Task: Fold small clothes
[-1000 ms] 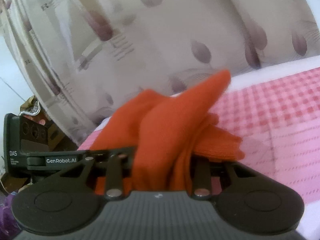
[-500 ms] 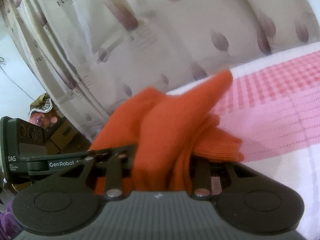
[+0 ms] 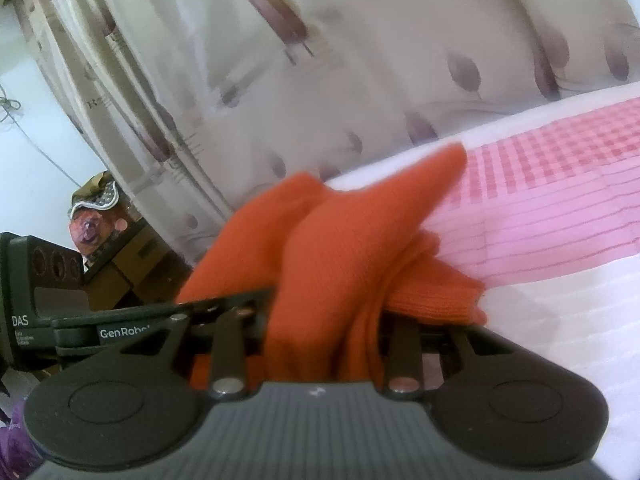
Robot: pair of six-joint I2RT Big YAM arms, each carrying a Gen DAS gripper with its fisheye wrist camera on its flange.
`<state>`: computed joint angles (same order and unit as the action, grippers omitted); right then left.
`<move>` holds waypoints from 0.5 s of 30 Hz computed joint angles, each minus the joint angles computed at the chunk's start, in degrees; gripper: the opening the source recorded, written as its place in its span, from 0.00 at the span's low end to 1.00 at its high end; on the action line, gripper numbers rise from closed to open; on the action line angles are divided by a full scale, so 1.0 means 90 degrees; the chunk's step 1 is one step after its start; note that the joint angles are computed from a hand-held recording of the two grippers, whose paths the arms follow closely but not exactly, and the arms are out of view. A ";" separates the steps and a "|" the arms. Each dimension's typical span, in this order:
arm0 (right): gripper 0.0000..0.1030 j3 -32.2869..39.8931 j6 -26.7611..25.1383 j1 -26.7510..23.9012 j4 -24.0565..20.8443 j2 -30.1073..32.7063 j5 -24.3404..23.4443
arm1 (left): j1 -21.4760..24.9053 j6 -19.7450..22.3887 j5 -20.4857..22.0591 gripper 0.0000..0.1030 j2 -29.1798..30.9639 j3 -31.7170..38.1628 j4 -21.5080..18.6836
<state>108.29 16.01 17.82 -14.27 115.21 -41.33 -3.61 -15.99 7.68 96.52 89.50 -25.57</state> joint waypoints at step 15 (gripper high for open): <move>0.35 -0.0332 -0.0260 0.0172 0.0112 -0.0218 0.0148 | 0.0054 -0.0107 -0.0105 0.38 -0.0349 -0.0560 0.0336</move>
<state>105.30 13.67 19.37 -13.26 113.25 -40.00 -3.12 -16.96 6.74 93.38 84.45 -22.55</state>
